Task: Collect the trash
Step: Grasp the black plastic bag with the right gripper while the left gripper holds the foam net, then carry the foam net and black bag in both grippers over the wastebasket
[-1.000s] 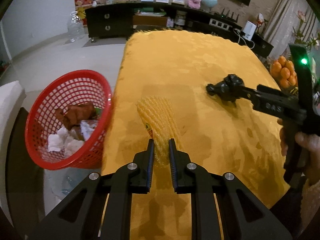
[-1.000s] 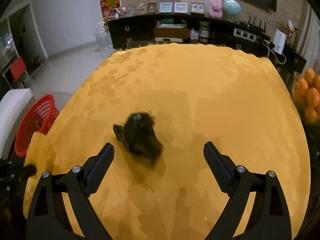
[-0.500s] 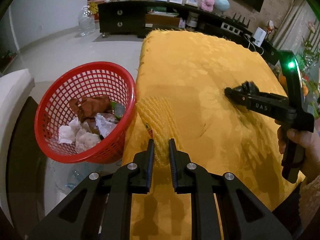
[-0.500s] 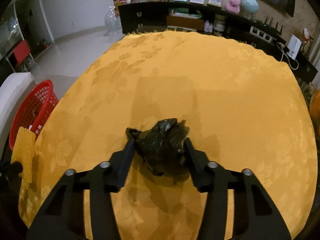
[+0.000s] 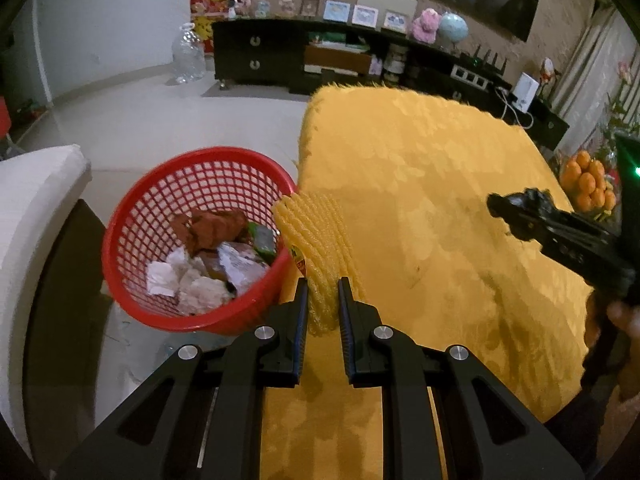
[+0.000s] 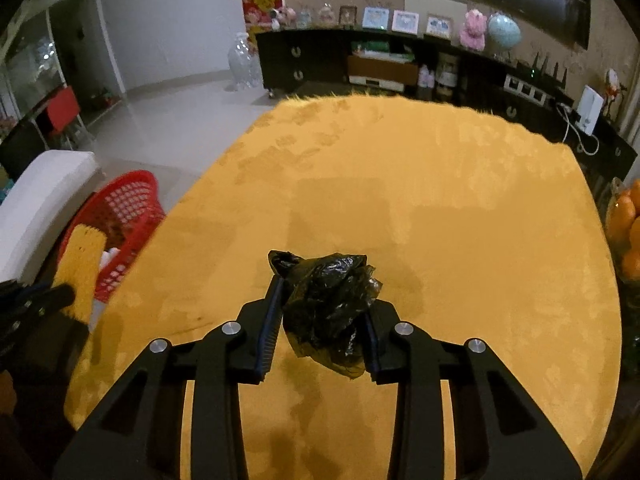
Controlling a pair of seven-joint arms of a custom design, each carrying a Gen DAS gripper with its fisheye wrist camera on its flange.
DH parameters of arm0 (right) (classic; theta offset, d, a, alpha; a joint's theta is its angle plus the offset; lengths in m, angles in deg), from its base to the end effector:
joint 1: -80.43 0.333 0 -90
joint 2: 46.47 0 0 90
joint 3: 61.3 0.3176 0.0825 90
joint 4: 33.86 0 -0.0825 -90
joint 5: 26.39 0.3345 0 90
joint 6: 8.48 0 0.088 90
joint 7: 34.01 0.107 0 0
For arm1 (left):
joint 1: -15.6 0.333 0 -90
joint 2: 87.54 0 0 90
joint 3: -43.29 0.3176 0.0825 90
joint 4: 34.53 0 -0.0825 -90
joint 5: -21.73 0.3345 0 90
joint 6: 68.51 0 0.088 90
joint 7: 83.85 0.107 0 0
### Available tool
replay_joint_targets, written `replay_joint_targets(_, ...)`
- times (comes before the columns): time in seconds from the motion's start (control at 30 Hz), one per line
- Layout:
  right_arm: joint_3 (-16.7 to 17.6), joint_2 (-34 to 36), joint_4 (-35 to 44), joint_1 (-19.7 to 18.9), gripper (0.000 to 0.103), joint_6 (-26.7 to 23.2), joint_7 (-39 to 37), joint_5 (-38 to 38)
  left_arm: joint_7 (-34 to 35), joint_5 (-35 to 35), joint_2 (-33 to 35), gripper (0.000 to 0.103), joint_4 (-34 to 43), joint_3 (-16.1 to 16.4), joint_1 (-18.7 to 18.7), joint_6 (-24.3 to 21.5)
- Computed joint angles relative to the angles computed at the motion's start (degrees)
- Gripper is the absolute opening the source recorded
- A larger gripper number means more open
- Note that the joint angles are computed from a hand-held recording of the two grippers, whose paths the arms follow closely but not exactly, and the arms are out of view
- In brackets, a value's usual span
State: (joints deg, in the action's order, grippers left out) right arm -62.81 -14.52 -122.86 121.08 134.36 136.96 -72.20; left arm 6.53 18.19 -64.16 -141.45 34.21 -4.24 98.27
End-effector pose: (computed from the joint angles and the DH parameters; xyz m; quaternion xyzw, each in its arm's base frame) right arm 0.5289 0.4401 0.3897 -0.6080 0.7160 -0.2404 0.2446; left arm 0.5718 -0.2968 0.4071 -0.5151 0.7962 -0.2926 0.1229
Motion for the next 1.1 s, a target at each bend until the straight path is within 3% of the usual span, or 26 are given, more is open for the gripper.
replay_joint_targets(0.7, 0.48, 0.88, 9.15, 2.92, 0.034, -5.24, -3.09, -1.86, -1.66, 1.15, -3.85, 0.014, -1.37, 2.10, 1.81, 3.27)
replay_joint_targets(1.1, -0.67, 10.97, 27.13, 4.17, 0.034, -7.36, -13.52, 5.31, -2.70, 1.76, -3.52, 0.014, 0.04, 3.44, 3.04, 3.33)
